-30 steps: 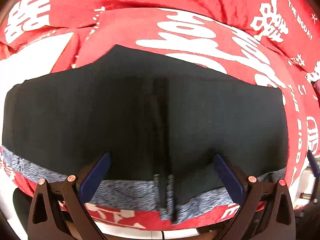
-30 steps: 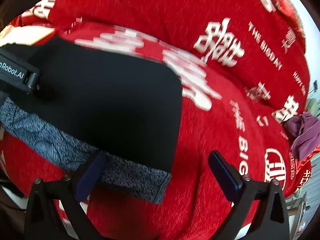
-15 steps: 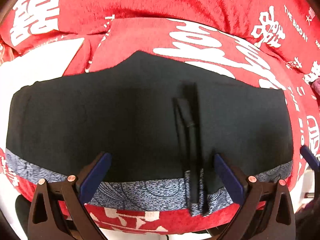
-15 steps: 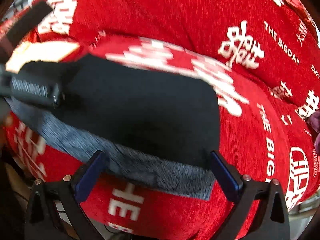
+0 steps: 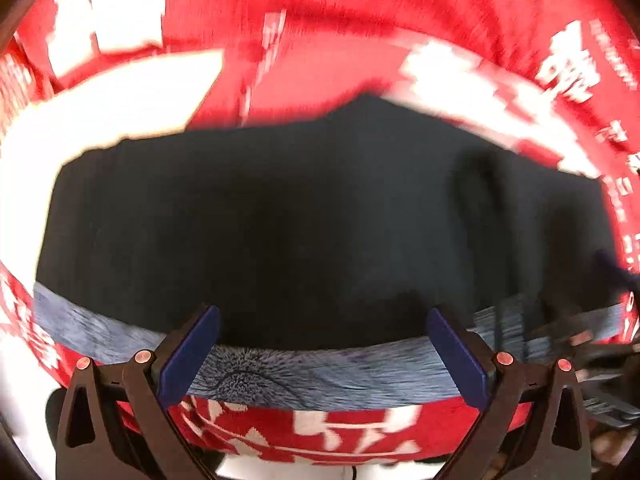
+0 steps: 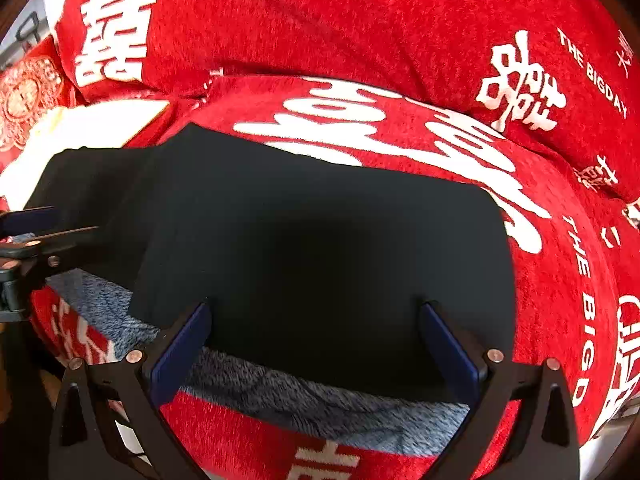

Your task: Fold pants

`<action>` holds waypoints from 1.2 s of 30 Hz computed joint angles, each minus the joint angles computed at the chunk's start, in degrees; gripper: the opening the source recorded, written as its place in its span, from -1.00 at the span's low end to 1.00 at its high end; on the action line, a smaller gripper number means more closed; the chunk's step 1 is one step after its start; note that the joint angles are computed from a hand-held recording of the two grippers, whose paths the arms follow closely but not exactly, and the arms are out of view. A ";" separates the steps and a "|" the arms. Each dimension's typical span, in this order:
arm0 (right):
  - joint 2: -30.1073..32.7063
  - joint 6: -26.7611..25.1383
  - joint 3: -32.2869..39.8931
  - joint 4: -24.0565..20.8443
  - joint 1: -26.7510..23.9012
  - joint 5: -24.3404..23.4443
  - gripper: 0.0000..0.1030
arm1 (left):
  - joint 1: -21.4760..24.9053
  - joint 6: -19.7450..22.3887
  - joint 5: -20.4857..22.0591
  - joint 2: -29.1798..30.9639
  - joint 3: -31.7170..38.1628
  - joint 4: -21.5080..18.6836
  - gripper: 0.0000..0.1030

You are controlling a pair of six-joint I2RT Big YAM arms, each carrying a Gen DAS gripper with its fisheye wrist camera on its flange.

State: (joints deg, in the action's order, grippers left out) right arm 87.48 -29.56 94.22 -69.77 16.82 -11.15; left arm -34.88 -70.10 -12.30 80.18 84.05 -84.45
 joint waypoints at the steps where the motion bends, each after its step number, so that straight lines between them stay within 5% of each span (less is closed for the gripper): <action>1: -0.28 0.37 -0.81 1.71 0.55 0.39 1.00 | -0.06 -0.36 -0.90 -1.18 -1.58 2.03 1.00; 3: 0.77 1.80 0.70 0.71 1.06 0.48 1.00 | -0.35 -1.05 -2.06 -1.32 -0.57 -0.08 1.00; 5: 1.80 3.34 3.53 -2.22 1.55 1.36 1.00 | -0.44 -2.27 -2.50 -4.09 -2.28 2.96 1.00; 8: 0.28 3.65 3.96 -1.52 1.51 -2.85 1.00 | -0.34 -3.30 -4.12 -5.43 -4.03 1.50 1.00; 12: 0.84 -0.04 2.89 -2.53 4.91 1.81 1.00 | 0.78 -3.00 -2.03 -8.41 -7.90 3.84 1.00; 15: 4.05 4.59 7.59 -6.82 4.54 -0.19 1.00 | 0.06 -5.48 -4.75 -12.45 -9.73 4.39 1.00; 18: 3.83 5.63 8.42 -5.08 4.64 -2.07 1.00 | 1.85 -7.26 -2.93 -13.78 -12.47 2.12 1.00; 20: 4.30 4.21 7.77 -5.36 6.42 1.33 1.00 | 3.20 -6.37 -0.35 -15.74 -15.78 5.62 1.00; 24: 4.49 2.07 7.11 -4.99 9.31 6.09 1.00 | 1.29 -8.65 -3.85 -17.77 -14.87 3.50 1.00; 28: 3.20 -4.52 8.29 -4.19 12.33 1.00 1.00 | 1.04 -12.27 -3.24 -19.77 -16.75 2.47 1.00; 32: 7.72 -14.22 14.65 -9.19 17.02 -3.45 1.00 | 0.37 -15.35 -3.64 -23.64 -19.19 3.65 1.00; 34: 12.67 -18.37 21.45 -14.74 18.96 -7.27 1.00 | -0.66 -17.35 -4.41 -25.43 -19.90 2.04 1.00; 36: 21.28 -22.46 33.11 -24.95 21.47 -10.67 1.00 | 0.06 -17.69 -3.68 -27.01 -21.33 2.48 1.00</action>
State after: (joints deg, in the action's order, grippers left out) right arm 108.76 -52.02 127.33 -94.73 38.29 -21.82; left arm -34.83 -87.79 -15.98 53.17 62.72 -81.97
